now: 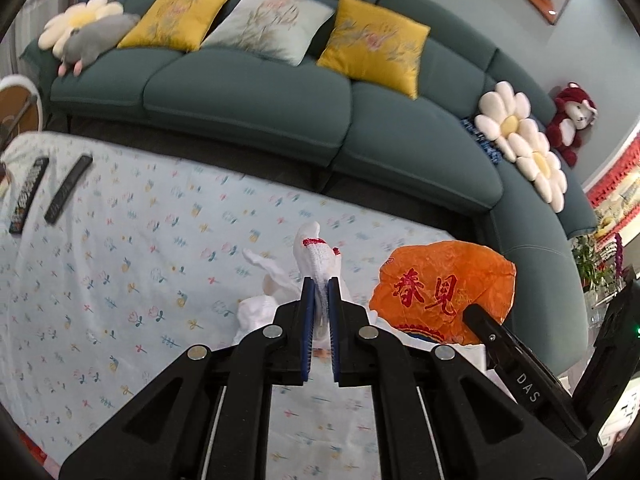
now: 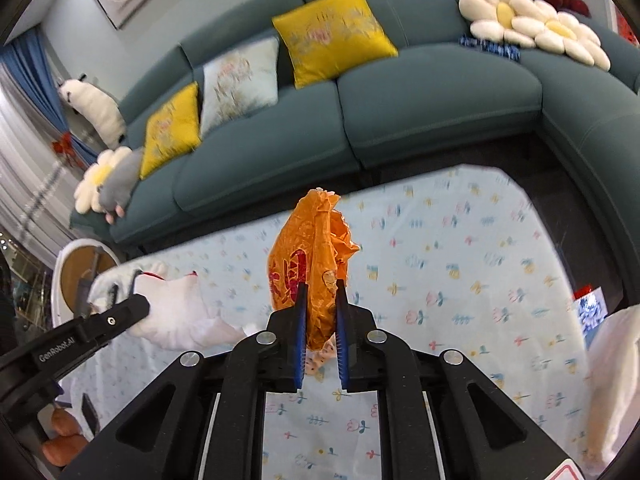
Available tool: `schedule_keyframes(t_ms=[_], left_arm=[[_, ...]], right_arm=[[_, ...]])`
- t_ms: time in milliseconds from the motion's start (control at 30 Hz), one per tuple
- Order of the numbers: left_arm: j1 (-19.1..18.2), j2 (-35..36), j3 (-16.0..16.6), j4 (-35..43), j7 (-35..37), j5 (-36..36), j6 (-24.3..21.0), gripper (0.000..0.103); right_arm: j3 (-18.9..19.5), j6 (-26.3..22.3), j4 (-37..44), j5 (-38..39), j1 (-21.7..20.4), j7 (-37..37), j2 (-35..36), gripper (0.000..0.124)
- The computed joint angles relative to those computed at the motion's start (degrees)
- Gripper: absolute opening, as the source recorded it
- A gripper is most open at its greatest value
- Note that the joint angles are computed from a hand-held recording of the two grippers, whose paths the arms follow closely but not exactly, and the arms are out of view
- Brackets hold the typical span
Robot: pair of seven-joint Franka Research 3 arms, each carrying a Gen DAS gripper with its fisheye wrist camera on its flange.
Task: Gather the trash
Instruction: 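Carry the glove with the left gripper while the right gripper carries the orange bag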
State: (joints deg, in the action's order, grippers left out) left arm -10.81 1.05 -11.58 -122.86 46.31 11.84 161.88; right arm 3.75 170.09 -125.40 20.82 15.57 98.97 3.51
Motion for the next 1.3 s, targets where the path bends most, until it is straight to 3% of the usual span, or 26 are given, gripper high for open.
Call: schedule_keyframes(t_ms=[400, 667, 1000, 1300], left_arm=[[-3.7, -9.2, -4.1, 1.8, -6.1, 9.3, -1.9, 0.007], [-6.5, -11.1, -7.4, 4.5, -9.1, 14.1, -3.3, 0.007], [-12.2, -6.3, -10.3, 9.0, -10.8, 17.8, -5.6, 0.007], [-18.6, 1.6, -10.5, 15.3, -9.8, 19.4, -7.3, 0.007]], right_arm=[[-0.7, 1.3, -10.8, -0.7, -2.7, -0.8, -18.3, 0.011], [-1.8, 0.4, -18.6, -1.2, -6.4, -1.7, -31.9, 0.011], [-4.4, -2.2, -28.0, -1.1, -12.3, -3.0, -44.2, 0.011], [-7.0, -4.8, -35.0, -1.5, -19.1, -4.2, -50.9, 0.011]])
